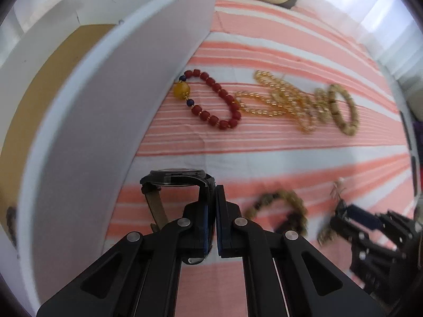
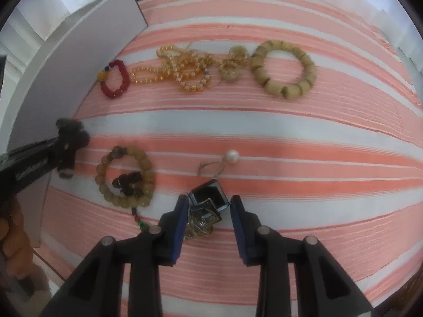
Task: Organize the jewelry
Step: 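Grasp the black sunglasses with the left tool while the right tool grasps the keychain, then lower sunglasses and keychain into the white box and open both tools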
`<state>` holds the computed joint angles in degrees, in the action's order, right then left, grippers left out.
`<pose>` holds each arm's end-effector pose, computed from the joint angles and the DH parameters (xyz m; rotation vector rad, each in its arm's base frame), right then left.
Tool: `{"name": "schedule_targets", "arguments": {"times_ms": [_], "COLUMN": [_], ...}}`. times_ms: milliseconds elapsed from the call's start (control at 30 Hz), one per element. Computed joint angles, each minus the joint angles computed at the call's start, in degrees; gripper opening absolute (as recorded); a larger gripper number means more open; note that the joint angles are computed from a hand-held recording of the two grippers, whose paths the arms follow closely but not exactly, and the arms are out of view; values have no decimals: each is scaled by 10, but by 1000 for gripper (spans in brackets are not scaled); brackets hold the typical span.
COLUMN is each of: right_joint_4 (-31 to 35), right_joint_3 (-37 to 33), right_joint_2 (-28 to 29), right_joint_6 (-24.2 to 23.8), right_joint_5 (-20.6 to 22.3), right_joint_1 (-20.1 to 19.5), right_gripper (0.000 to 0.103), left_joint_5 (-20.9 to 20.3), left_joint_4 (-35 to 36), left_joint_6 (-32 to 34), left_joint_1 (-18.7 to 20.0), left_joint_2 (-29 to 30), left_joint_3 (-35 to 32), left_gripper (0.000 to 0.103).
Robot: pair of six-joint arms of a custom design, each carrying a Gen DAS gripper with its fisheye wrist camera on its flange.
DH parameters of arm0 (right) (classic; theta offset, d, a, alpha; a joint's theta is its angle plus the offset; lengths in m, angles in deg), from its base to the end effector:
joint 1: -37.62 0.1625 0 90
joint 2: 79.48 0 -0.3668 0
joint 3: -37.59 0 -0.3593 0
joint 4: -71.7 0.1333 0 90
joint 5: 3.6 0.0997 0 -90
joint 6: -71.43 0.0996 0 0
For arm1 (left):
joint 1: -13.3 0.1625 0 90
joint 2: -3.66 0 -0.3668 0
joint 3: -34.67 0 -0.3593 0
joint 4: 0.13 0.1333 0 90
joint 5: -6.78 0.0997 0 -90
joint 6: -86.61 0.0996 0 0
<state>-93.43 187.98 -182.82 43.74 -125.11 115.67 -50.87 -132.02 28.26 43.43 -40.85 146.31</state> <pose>0.0198 -0.2987 0.2284 0.1640 -2.4462 0.3414 -0.3003 -0.3900 -0.0300 0.1927 2.4614 -0.3301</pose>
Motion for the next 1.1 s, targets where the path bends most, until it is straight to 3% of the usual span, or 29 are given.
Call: {"name": "schedule_targets", "arguments": {"times_ms": [167,367,600,767,933,1100], "right_joint_4": [93,190,276,310,286,236], "right_joint_3": [-10,-27,-66,-117,-163,-201], "right_joint_2": [-85,-162,-168,-120,-22,101], "right_joint_6": [9,29,95,156,193,208], "right_joint_5": [2,-17,-18,-6,16,34], "right_joint_1": [23,92,203,306,395,442], "right_gripper": [33,33,33,33,33,33], "left_joint_5": [-14,-29,-48,-34,5,49], "left_joint_4": [15,50,104,174,303,445], "left_joint_6": [-3,-10,-30,-69,-141,-211], "left_joint_1": [-38,-71,-102,-128,-154,-149], "left_joint_2": [-45,-99,-159,-256,-376,-466], "left_joint_3": [16,14,2,20,40,40], "left_gripper": [2,2,2,2,2,2]}}
